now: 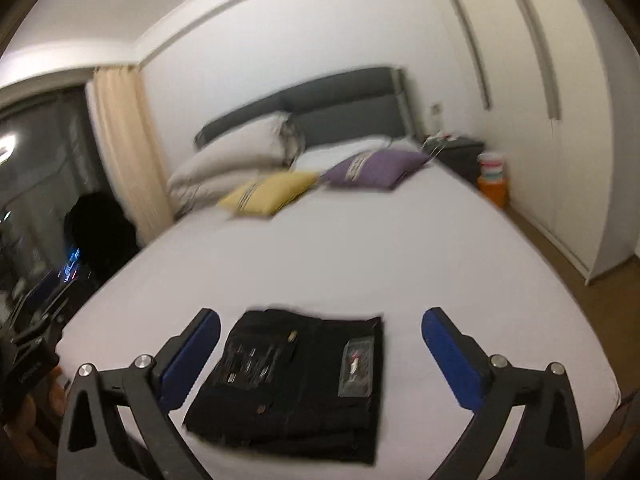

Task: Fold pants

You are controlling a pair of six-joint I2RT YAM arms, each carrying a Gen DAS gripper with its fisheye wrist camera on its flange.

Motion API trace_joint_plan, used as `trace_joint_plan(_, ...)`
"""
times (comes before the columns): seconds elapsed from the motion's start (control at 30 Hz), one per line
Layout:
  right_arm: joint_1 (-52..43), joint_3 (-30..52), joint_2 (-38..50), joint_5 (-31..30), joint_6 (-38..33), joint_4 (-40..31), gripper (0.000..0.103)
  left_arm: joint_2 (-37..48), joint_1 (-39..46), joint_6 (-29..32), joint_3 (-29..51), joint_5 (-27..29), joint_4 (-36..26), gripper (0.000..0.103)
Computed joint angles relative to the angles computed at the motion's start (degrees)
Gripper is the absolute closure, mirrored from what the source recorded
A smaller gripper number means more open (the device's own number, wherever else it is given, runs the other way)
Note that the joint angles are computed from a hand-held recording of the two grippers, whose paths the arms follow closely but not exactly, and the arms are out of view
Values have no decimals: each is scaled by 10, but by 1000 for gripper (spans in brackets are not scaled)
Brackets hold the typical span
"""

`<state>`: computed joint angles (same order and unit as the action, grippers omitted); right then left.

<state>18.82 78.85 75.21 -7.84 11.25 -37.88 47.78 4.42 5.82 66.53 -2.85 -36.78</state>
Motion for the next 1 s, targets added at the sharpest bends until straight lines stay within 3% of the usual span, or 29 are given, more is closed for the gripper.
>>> trace_joint_plan(0.13, -68, 27, 65, -120, 2, -64, 0, 75, 61, 21, 10, 60, -48, 0)
trace_joint_plan(0.23, -108, 62, 136, -158, 30, -105, 0, 190, 120, 31, 32, 132, -83, 0)
trace_joint_plan(0.3, -132, 85, 203, -210, 39, -110, 0, 260, 134, 38, 44, 137, -80, 0)
trace_joint_plan(0.4, -132, 131, 294, -229, 51, -137, 21, 387, 143, 45, 106, 161, -115, 0)
trace_joint_plan(0.47, -128, 168, 356, -262, 39, -163, 23, 461, 126, 48, 160, 142, -156, 0)
trace_joint_plan(0.53, -113, 202, 401, -237, 23, -209, 36, 503, 130, 47, 188, 162, -172, 0)
trace_joint_plan(0.57, -109, 210, 407, -236, 19, -209, 37, 521, 135, 40, 201, 180, -178, 0)
trace_joint_plan(0.63, -103, 227, 415, -247, -5, -223, 57, 551, 153, 29, 226, 226, -200, 0)
trace_joint_plan(0.67, -98, 241, 420, -233, -15, -235, 59, 566, 159, 27, 237, 247, -211, 5)
trace_joint_plan(0.73, -88, 257, 423, -215, -43, -243, 72, 579, 153, 35, 246, 255, -221, 25)
trace_joint_plan(0.77, -83, 256, 420, -206, -48, -238, 75, 584, 145, 42, 254, 264, -230, 49)
trace_joint_plan(0.8, -76, 260, 414, -192, -56, -237, 78, 588, 138, 43, 263, 272, -241, 60)
trace_joint_plan(0.9, -51, 265, 389, -141, -82, -218, 84, 581, 106, 34, 275, 232, -238, 74)
trace_joint_plan(1.0, -42, 269, 363, -132, -89, -202, 86, 569, 106, 24, 280, 242, -235, 84)
